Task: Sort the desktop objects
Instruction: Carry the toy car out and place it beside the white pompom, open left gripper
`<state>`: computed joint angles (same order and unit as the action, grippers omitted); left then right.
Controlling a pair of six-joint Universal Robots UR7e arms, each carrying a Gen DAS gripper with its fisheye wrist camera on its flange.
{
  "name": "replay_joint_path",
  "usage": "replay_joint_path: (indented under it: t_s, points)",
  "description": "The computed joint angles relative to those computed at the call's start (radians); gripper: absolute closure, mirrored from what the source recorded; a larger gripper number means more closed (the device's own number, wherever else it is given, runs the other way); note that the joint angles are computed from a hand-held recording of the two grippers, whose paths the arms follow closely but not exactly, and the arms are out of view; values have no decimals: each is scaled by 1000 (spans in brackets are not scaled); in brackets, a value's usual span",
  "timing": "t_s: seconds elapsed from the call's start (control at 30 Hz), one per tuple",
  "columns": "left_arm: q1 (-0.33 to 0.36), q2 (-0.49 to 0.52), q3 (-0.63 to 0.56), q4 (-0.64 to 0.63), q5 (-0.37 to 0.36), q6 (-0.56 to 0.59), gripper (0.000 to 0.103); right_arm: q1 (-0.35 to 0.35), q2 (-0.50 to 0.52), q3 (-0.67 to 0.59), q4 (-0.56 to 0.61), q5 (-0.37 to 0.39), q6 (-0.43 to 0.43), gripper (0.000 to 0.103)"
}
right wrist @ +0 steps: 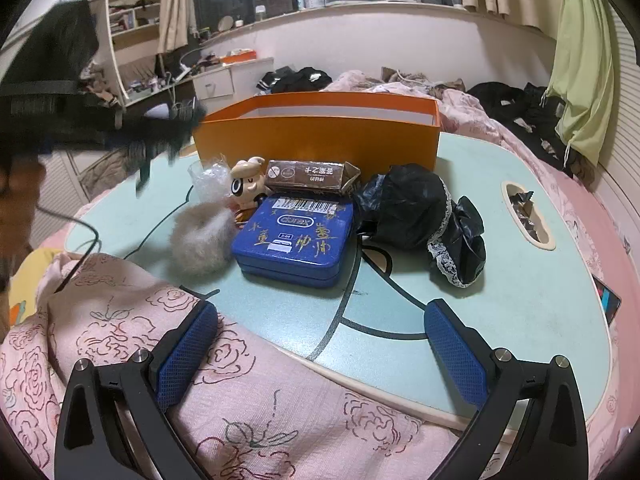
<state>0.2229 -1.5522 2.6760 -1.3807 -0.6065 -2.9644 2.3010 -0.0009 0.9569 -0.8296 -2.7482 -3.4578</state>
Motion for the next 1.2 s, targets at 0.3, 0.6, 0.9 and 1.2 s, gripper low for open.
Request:
replay_joint_path:
  t_s: [0.3, 0.6, 0.9, 1.2]
  points:
    - [47, 60, -2, -31, 134, -14, 63, -1, 4, -9, 9, 7, 10, 0]
    - [-23, 187, -80, 78, -100, -102, 36, -2, 9, -19, 18, 15, 21, 0]
    - [131, 345, -57, -353, -124, 240, 29, -4, 13, -27, 22, 24, 30, 0]
    - [173, 395, -106, -302, -168, 211, 0, -5, 15, -36, 29, 41, 36, 0]
